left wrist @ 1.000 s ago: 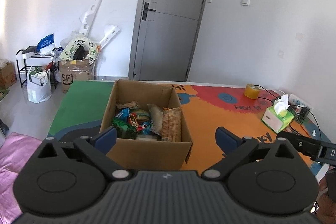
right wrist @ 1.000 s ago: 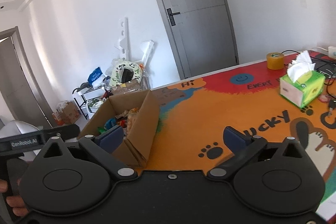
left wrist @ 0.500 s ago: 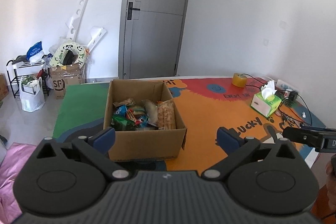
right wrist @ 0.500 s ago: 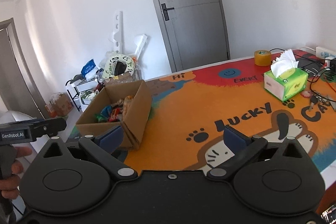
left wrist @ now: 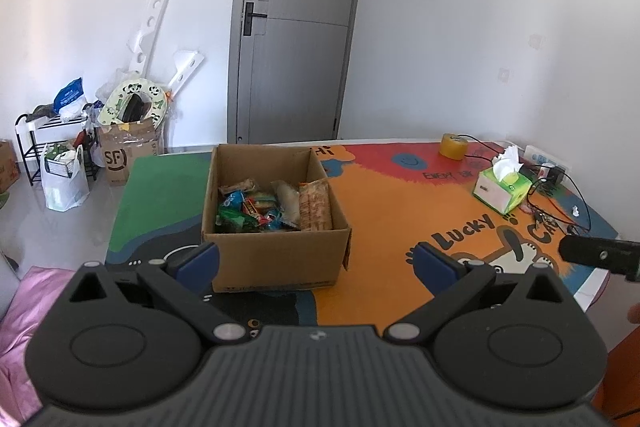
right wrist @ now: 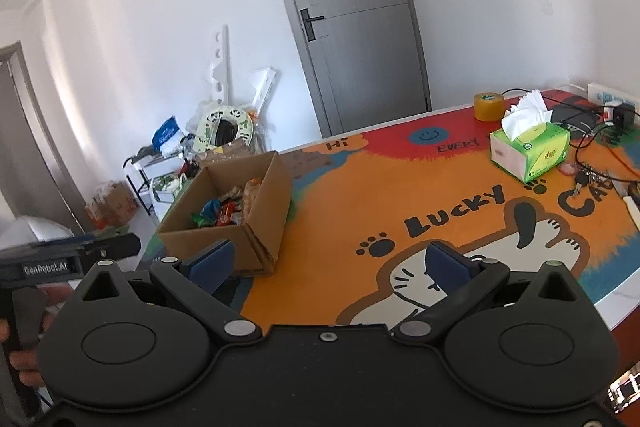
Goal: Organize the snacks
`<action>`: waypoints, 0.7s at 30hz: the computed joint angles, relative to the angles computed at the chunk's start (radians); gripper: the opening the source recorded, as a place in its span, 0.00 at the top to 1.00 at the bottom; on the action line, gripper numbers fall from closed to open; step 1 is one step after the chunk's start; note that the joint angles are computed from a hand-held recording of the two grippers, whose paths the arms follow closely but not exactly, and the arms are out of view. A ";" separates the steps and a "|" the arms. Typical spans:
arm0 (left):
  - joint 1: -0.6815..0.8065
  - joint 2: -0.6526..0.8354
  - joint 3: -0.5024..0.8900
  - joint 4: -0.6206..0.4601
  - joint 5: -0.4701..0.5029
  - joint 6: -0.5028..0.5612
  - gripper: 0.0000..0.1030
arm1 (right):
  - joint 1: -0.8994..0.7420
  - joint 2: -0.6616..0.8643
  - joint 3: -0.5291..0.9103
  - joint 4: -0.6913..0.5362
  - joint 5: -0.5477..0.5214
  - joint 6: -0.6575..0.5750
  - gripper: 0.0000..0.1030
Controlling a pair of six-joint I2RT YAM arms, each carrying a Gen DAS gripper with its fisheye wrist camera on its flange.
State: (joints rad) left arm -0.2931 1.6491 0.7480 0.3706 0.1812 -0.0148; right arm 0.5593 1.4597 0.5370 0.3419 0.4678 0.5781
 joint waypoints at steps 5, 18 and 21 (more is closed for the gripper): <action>-0.007 -0.017 -0.013 0.004 -0.008 0.008 0.01 | 0.003 0.016 0.020 -0.020 0.017 -0.002 0.00; -0.006 -0.022 -0.013 -0.012 -0.030 -0.006 0.01 | 0.014 0.039 0.040 -0.037 0.015 -0.005 0.00; -0.011 -0.027 -0.011 -0.021 -0.038 -0.001 0.01 | 0.020 0.038 0.045 -0.042 0.014 -0.030 0.00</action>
State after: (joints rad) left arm -0.3036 1.6216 0.7366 0.3493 0.1430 -0.0161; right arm 0.5794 1.4979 0.5820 0.2999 0.4819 0.5479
